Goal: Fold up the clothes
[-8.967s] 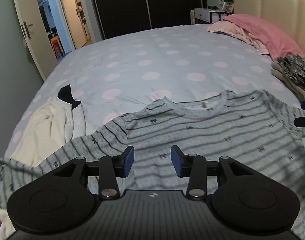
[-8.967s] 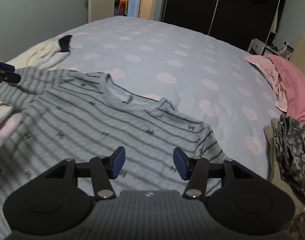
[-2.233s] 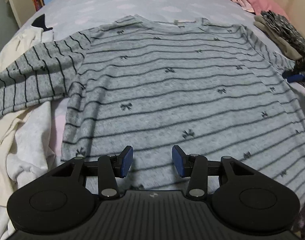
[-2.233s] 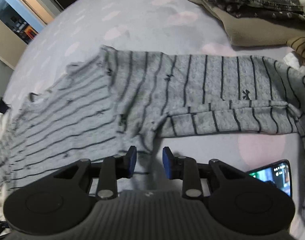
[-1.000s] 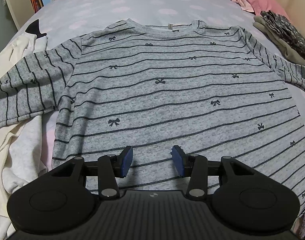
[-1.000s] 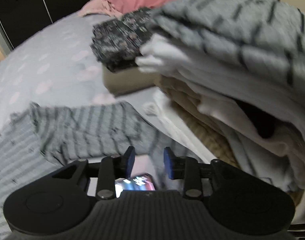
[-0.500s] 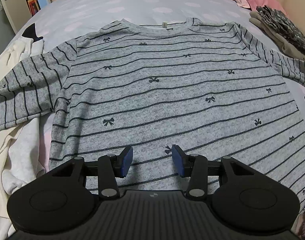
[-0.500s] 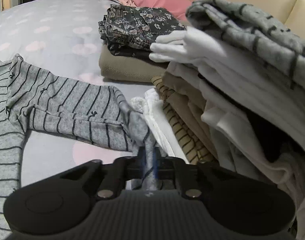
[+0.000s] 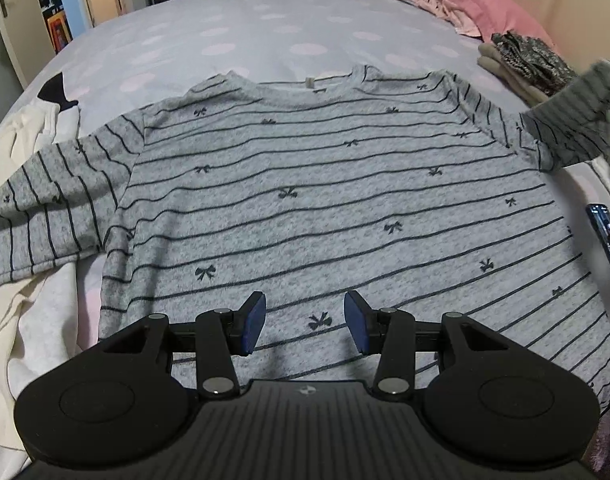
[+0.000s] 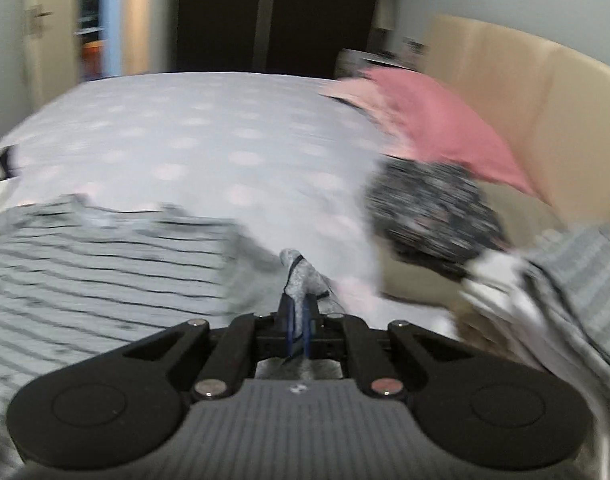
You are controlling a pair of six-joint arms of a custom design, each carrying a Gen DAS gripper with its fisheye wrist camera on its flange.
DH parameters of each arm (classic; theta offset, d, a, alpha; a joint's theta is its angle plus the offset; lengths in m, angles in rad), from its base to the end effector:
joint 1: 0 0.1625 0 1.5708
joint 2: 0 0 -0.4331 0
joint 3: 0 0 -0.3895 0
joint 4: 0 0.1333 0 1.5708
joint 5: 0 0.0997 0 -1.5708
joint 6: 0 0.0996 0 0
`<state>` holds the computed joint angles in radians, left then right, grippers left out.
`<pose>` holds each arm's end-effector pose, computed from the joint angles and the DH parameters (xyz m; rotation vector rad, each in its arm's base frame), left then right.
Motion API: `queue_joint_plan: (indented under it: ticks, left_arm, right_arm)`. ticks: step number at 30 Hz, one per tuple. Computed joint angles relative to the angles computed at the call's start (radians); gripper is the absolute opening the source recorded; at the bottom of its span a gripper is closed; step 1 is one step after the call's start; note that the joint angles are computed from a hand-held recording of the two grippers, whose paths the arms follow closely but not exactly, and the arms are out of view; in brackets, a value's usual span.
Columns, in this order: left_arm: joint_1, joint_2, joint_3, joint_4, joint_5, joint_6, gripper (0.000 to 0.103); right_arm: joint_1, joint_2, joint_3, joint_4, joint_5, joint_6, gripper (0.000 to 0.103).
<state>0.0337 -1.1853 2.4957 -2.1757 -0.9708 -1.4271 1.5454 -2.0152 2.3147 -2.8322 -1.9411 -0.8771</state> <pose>-0.2792 -0.1991 0.0602 0.3911 2.3005 -0.6388 0.0891 -0.3215 0.4673 0.7332 -2.1517 0.8776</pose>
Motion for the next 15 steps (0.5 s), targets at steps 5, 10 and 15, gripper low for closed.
queue_joint_plan:
  ticks: [5,10,15]
  left_arm:
    - [-0.011,-0.010,-0.004,0.012,0.014,-0.001,0.041]
    - [-0.021,-0.010,-0.006,0.019,0.022,0.004,0.041]
    - [-0.039,0.000,0.003,0.001,0.018,0.033,0.041]
  right_arm:
    - [0.121,0.075,0.041,0.050,-0.020,-0.013,0.005]
    - [0.179,0.166,0.066,0.077,-0.048,0.014,0.008]
    - [0.167,0.174,0.064,0.083,0.004,0.026,0.031]
